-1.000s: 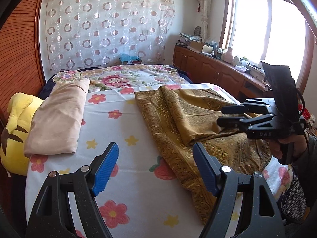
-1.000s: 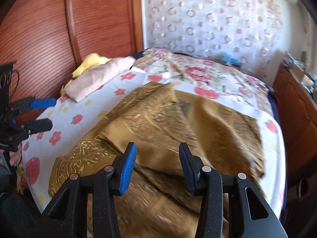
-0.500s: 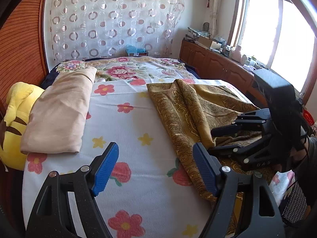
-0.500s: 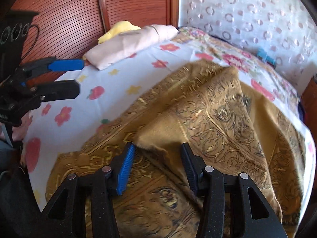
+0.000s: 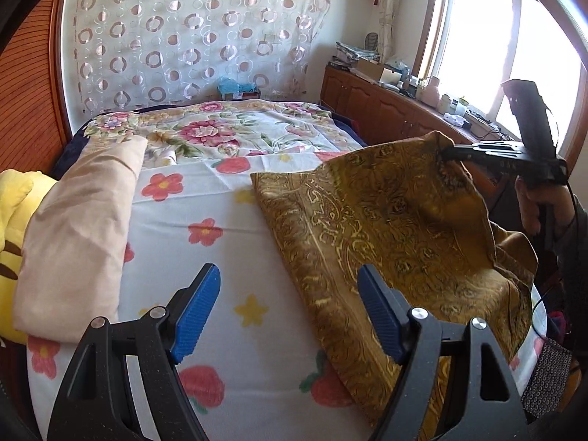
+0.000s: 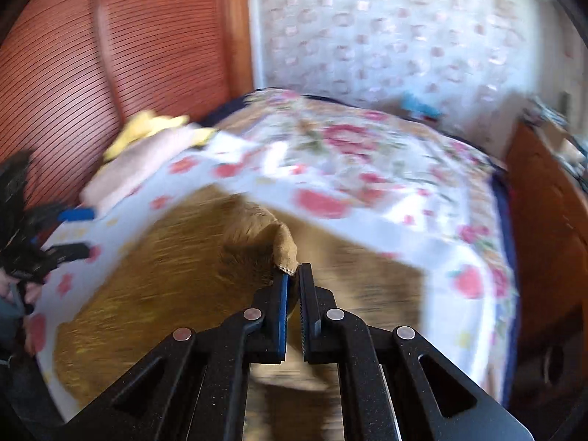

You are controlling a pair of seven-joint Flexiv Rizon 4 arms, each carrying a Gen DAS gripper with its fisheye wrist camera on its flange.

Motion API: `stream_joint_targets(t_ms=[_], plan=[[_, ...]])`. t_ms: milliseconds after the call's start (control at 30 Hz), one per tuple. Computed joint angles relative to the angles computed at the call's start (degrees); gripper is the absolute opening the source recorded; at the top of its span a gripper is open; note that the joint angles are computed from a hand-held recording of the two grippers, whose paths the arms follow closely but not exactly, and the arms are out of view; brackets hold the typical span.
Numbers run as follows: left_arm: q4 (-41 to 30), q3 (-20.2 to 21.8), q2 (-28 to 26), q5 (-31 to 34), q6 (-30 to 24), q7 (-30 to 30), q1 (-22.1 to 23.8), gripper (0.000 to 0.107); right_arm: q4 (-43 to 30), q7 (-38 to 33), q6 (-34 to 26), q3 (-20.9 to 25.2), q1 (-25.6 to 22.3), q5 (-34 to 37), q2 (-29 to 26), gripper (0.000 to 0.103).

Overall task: Fold small clothes
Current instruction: 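Grasp the gold shirt edge with the right tool and lift it, then fold the held edge over the shirt and open the right tool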

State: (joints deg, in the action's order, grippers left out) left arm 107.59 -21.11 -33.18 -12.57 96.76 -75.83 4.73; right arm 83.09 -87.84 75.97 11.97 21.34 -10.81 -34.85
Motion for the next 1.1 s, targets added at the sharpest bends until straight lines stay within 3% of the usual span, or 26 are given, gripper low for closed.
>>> stream_joint_targets(t_ms=[67,233,367,500,567,733,767,800,833,967,1033,1100], plan=[[-2.3,0.7,-1.0,-0.4,-1.7,0.2,-0.8,0.078,-1.1,1.7,-0.6,-2.0,-0.7,0.0,-0.5,0.005],[-7.4,5.2,-3.0,-1.9,-6.2,0.9,-4.9,0.078,-5.0,4.3,-3.2,-1.4,-4.3,3.3,-3.4,0.006],[-12.6,9.4,-5.3,-2.5,-10.7,1.6,-8.6,0.078,-10.1,6.2,-5.1,-1.9,-3.5,3.4,-6.9,0.014],[-19.0,14.0,-8.3,-2.1,-15.2,1.0,-12.1,0.078,-10.8,7.2,-6.4,-2.1,-1.8,2.9,-7.2,0.033],[-22.8,16.7,-10.1,-1.3,-17.8,0.1,-13.9,0.078,-12.1,6.9,-8.5,-1.0,-1.5,3.0,-8.0,0.036],[-27.2,18.2,-12.5,0.0,-20.6,-1.1,-15.0,0.078,-18.2,2.5,-15.2,1.9,-2.7,5.5,-10.7,0.037],[-27.4,18.1,-12.6,0.1,-20.5,-1.3,-14.9,0.078,-18.8,0.6,-15.7,2.7,-3.0,6.3,-11.0,0.034],[-27.5,17.9,-12.6,0.2,-20.3,-1.4,-14.8,0.078,-19.2,-1.0,-15.8,3.1,-3.1,7.0,-11.0,0.017],[-27.2,17.6,-12.5,0.2,-19.9,-1.4,-14.6,0.078,-19.5,-3.0,-15.7,3.9,-3.6,8.1,-11.0,0.009],[-25.4,17.0,-11.6,0.1,-18.0,-2.0,-14.2,0.078,-17.9,-5.9,-10.4,2.2,-3.1,9.7,-9.8,0.004],[-23.9,16.7,-10.6,0.0,-16.9,-2.4,-14.0,0.078,-16.8,-1.7,-6.8,-2.0,-1.2,8.1,-9.2,0.004],[-22.0,16.1,-9.6,-0.2,-15.6,-2.5,-13.7,0.078,-17.6,1.5,-7.8,-3.5,-0.8,6.8,-9.5,0.004]])
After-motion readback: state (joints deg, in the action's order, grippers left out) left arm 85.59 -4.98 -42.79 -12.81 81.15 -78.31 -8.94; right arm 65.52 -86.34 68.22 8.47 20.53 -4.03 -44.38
